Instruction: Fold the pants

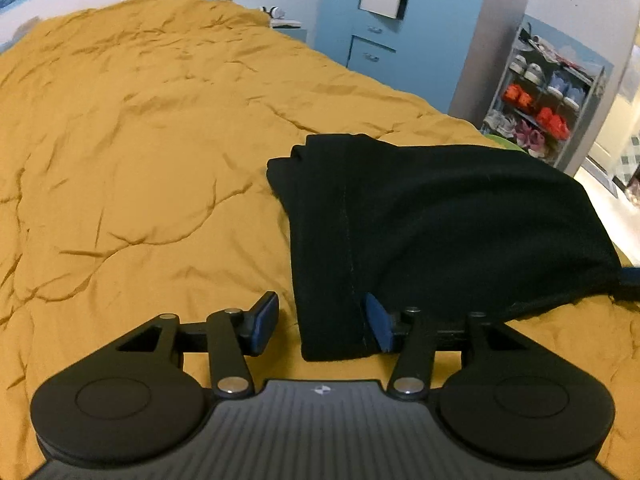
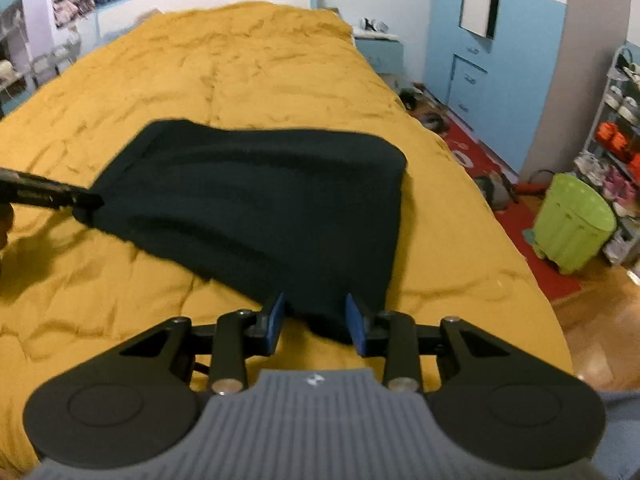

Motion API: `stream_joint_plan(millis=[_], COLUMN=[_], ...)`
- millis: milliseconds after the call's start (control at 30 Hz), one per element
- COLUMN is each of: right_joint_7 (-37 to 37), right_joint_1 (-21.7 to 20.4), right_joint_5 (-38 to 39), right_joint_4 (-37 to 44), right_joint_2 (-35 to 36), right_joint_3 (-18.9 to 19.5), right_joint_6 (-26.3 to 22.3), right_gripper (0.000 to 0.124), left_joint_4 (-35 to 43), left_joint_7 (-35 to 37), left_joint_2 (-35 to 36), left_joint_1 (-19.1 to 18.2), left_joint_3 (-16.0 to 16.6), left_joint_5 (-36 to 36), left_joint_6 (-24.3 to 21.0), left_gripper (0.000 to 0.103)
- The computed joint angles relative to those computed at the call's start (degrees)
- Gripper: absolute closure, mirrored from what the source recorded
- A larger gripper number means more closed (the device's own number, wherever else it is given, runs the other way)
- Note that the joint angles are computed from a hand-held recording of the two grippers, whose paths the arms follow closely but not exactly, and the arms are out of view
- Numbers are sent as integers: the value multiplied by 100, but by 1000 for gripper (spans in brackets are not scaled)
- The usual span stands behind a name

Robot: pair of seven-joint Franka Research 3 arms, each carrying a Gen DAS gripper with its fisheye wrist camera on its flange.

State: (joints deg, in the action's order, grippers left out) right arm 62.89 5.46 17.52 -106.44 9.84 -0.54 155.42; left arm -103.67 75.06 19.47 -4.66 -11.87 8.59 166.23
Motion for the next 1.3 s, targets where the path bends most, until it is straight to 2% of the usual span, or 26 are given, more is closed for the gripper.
stream_joint_plan(millis=[167,267,333,400,533,667,700,967,1300], right_joint_7=[813,1730,2198,2525,3184,3687,3841,4382,4779], right_joint_1=[122,216,263,318,479,608,637,715,681], right_joint_5=[-486,-1027,-1254,-1448,-2050,-2539,-2674,-3089,-3309], right_joint_4=[-241,-184,-107,52,382,741,805,1054,562], right_joint_2=[-389,-541,-631,-628,-659,-678,-693,-809,-1172], right_joint_3=[-101,-130,-93,-31,52,107,115,180,312], right_joint_6=[-330,-502,-563,-481,-687,-989,-1036,-1467,-1581], right_gripper=[90,72,49,42,42,42,42,42,42], left_joint_4=[248,500,730,823,871,944,929,801,603], left_joint_7=[-776,-1295,-1564,-1749,-1856,-2152,-2215,-2718,-3072], left_joint_2=[-39,-132,-219,-348,-616,-849,-916,-1162,-1186], left_joint_1=[-502,-681,-843,-929,-936,-991,-1003,-1065,-1166], left_joint_3=[487,581,607,550,336,230,205,92,1], left_joint_5=[787,1131,1499,1776,1813,1879,1896,2016,2231], left_joint_6=[-358,-894,-1481,-1805,-2104,-2346,-2368,-2531,-2600], left_gripper=[43,42,36,32,28,14,14,14,13])
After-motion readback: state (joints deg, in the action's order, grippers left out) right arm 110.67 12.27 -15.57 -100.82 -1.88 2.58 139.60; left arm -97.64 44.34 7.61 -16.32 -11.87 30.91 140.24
